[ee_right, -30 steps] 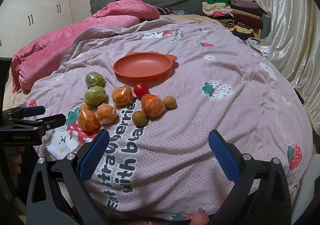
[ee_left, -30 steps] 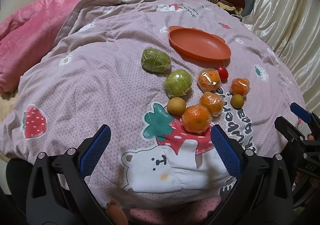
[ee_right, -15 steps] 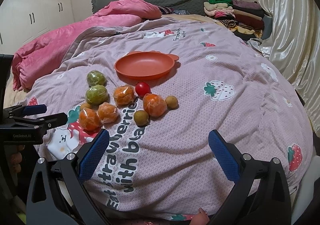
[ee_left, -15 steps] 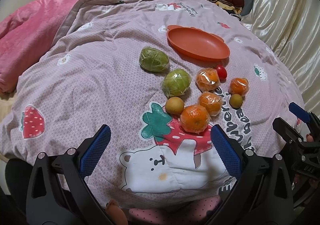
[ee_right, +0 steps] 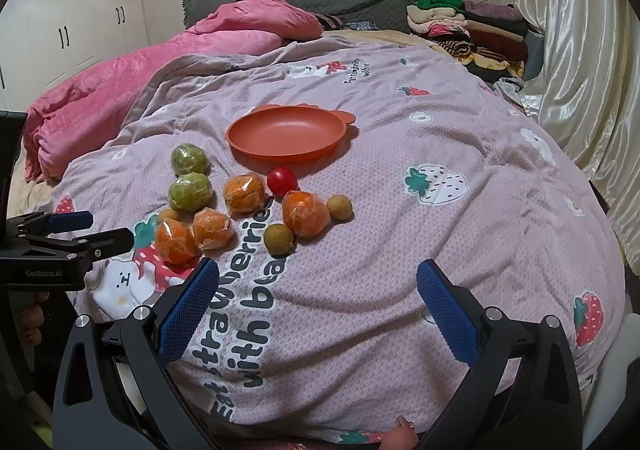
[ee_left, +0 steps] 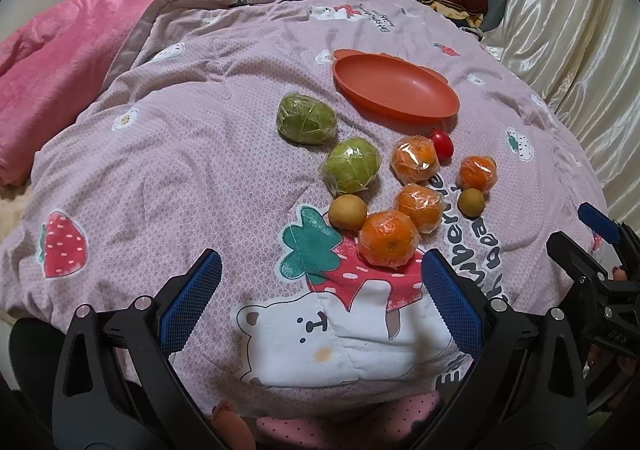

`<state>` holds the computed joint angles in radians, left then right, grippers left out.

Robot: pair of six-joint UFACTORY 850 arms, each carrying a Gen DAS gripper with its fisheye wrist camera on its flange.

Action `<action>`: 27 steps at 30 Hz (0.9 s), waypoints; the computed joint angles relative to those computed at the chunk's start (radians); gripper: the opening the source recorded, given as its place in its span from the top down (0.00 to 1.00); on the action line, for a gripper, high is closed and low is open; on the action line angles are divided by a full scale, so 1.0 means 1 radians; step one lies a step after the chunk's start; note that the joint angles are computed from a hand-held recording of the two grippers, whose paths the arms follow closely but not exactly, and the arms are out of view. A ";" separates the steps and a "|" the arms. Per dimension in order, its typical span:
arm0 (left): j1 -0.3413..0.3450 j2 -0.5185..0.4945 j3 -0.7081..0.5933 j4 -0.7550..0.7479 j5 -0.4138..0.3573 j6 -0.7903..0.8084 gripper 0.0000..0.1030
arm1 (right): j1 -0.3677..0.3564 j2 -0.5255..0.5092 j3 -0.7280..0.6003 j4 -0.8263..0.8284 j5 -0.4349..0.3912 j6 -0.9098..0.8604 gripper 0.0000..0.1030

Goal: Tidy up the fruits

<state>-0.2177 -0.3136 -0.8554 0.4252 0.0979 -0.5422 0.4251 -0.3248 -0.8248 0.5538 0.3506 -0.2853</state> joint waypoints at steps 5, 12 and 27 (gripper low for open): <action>-0.002 -0.003 -0.002 0.049 0.001 -0.047 0.09 | -0.001 0.002 0.001 -0.001 -0.002 -0.001 0.04; 0.000 -0.006 -0.005 0.209 0.000 -0.203 0.09 | -0.001 0.004 0.003 0.003 0.001 0.002 0.04; 0.017 -0.015 -0.011 0.680 0.035 -0.642 0.09 | -0.005 -0.005 -0.007 -0.012 -0.022 0.005 0.04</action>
<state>-0.2012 -0.3283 -0.8667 1.1049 0.1324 -1.1839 0.4206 -0.3296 -0.8320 0.5419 0.3288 -0.2803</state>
